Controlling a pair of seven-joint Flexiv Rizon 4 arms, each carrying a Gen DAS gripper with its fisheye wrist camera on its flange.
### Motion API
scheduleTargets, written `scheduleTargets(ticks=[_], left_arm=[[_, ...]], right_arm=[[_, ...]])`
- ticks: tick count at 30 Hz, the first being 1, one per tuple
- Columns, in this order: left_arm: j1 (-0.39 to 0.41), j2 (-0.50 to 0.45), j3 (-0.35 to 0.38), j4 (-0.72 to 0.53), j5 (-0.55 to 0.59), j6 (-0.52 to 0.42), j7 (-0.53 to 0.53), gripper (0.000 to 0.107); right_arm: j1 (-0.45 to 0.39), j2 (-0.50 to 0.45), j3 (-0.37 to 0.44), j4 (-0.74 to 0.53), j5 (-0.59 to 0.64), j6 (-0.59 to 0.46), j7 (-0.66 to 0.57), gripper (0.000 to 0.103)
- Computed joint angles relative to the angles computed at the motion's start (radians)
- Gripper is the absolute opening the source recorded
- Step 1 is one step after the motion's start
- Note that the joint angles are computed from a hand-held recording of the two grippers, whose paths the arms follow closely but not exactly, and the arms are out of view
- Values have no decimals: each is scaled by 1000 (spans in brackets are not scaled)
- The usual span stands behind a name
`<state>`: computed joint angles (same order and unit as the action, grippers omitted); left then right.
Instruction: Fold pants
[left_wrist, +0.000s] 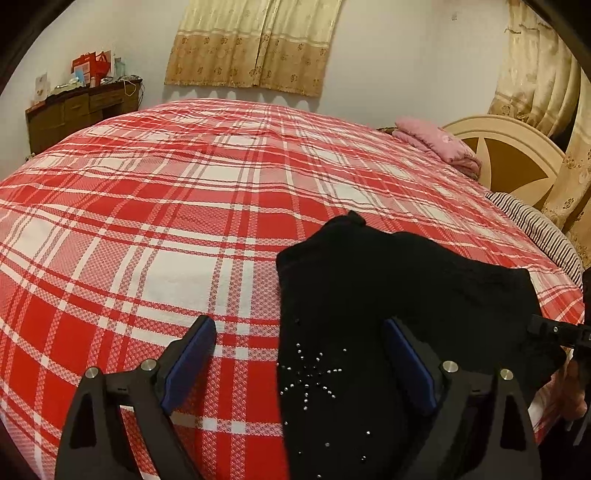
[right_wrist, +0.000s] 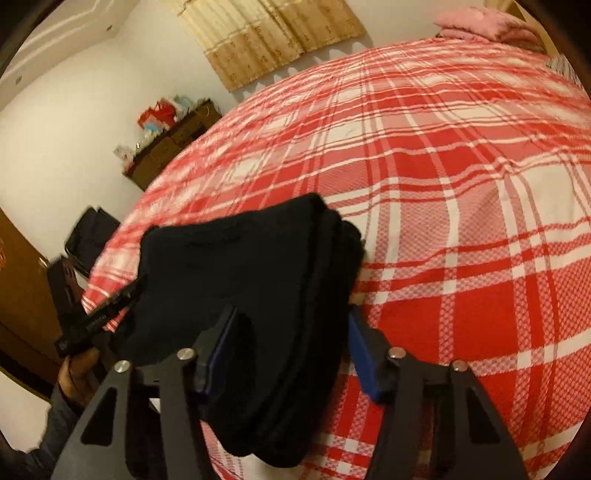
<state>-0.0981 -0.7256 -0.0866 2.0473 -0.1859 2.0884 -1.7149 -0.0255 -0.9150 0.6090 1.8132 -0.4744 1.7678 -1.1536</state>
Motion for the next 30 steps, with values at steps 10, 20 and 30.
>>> scheduleTargets(ticks=[10,20,30], left_arm=[[244,-34,-210,-10,252,6,-118,49],[258,-46,-210,-11,303,42,-136,31],[344,-16,-256,19,410,114,-240,12]], right_arm=[[56,45,-66,33,-22,71,-3,31],[-46,-36,81,-30,16,-62,-23,31],[-39,-19,104,-50,11,-57,-70,28]])
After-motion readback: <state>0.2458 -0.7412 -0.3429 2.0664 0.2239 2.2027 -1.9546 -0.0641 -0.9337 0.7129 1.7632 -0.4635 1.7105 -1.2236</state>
